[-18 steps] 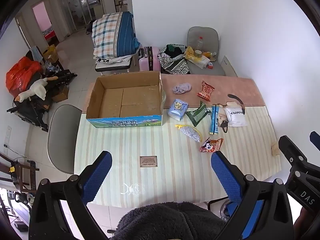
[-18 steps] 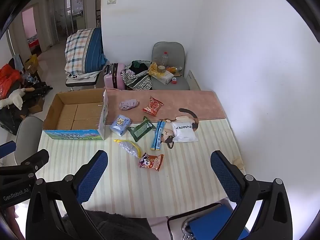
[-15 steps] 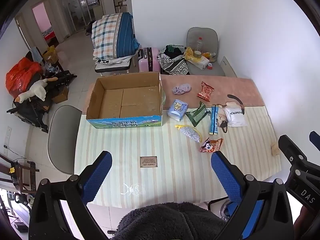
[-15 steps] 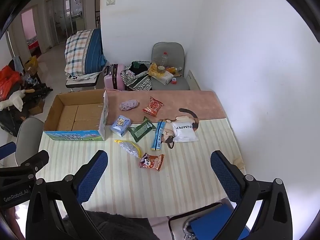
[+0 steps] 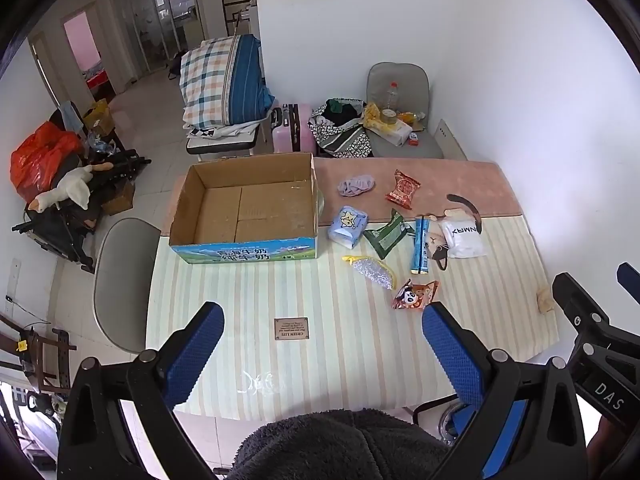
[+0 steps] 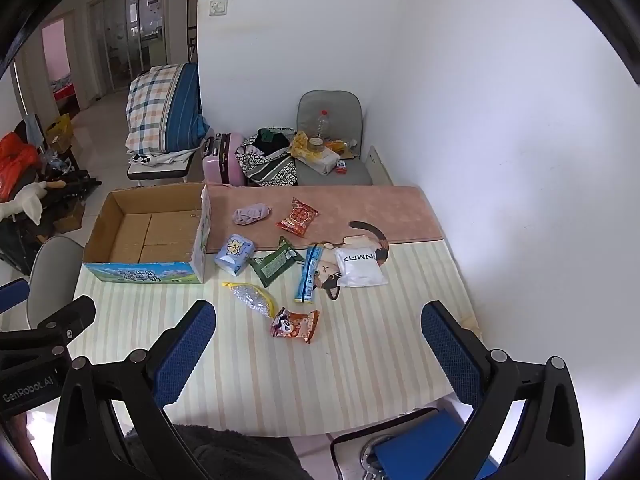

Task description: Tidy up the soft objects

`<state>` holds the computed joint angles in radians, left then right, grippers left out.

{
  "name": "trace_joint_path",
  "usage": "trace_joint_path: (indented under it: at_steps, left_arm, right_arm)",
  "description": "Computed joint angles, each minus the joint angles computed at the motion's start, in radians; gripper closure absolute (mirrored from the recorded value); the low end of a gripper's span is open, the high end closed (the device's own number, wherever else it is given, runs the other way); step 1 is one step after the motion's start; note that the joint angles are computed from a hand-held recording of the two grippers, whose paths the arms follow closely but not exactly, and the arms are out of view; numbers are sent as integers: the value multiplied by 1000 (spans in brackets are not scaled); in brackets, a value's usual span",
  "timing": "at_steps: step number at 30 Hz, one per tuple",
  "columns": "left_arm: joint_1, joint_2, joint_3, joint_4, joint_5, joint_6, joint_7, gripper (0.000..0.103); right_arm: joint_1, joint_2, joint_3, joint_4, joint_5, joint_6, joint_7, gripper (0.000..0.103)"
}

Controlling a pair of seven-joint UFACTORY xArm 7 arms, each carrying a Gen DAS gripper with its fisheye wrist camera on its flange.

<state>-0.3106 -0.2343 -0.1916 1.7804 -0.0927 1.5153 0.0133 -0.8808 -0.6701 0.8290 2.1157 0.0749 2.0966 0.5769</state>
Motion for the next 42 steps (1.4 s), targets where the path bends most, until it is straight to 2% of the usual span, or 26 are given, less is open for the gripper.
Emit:
trace_joint_path:
  at_steps: [4,5,12,42]
  left_arm:
    - [-2,-4,-5,0,5,-5,-5,1]
    - [-3,-6,-6,2,7,-6,-8,1]
    - [-5,-15,-5,-6,2,-2,0,1]
    - [-5,-3,-7,17,11,-1,8,1]
  right_arm:
    - [22,-7,-22,-12,-10,0,-10,0]
    - [5,-1,1,6,-12,6,-4,0]
    - [5,-9,-22,17,-1,28,-13,0]
    - [-16,-29,-16,4,6,11,-32,0]
